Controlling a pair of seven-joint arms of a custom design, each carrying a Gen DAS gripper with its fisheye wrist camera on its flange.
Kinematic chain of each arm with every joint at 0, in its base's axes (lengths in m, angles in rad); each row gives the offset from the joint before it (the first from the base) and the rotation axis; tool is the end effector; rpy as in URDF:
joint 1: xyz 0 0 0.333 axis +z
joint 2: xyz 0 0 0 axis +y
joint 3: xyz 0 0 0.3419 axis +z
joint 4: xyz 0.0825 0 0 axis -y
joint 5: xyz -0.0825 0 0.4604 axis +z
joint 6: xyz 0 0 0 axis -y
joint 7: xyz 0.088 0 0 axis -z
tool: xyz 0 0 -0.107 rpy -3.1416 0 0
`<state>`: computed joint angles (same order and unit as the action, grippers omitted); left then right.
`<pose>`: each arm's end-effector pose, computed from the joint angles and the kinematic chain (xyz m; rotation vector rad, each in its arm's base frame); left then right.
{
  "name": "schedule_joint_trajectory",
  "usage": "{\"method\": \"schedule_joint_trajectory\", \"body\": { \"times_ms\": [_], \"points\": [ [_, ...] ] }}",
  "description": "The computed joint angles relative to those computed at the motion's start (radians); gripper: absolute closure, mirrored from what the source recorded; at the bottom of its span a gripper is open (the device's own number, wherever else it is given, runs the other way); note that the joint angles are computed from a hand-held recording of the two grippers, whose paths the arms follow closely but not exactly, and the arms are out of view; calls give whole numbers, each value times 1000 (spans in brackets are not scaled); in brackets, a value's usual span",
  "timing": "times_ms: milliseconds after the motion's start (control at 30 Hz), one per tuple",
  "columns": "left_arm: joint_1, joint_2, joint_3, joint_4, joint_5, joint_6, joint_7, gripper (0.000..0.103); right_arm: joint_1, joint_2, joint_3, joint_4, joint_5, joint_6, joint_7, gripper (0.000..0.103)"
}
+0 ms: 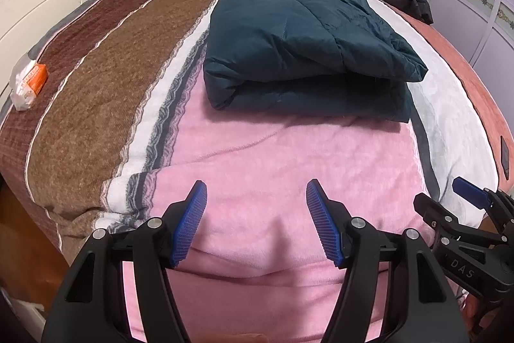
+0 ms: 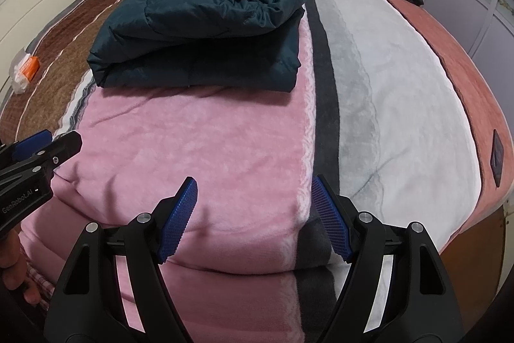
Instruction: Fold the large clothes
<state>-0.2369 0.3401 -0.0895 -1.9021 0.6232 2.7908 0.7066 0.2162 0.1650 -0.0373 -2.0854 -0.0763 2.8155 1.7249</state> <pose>0.6836 -0.2550 0.3555 -1.8869 1.8451 -0.6259 0.6674 0.1252 0.3882 -1.9700 1.7961 -0.5045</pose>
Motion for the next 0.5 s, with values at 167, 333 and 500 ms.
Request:
{"method": "schedule_joint_trajectory", "body": {
  "times_ms": [167,333,500],
  "points": [
    [1,1,-3,1,-5,-6,9,39,-2,2,1,2,12,-3,-8,30],
    [2,1,-4,-1,-14,-3,11,39,-6,5,5,4,31,-12,-21,30],
    [5,5,-9,3,-30,-19,20,39,-5,11,4,9,35,-24,-24,30]
  ]
}}
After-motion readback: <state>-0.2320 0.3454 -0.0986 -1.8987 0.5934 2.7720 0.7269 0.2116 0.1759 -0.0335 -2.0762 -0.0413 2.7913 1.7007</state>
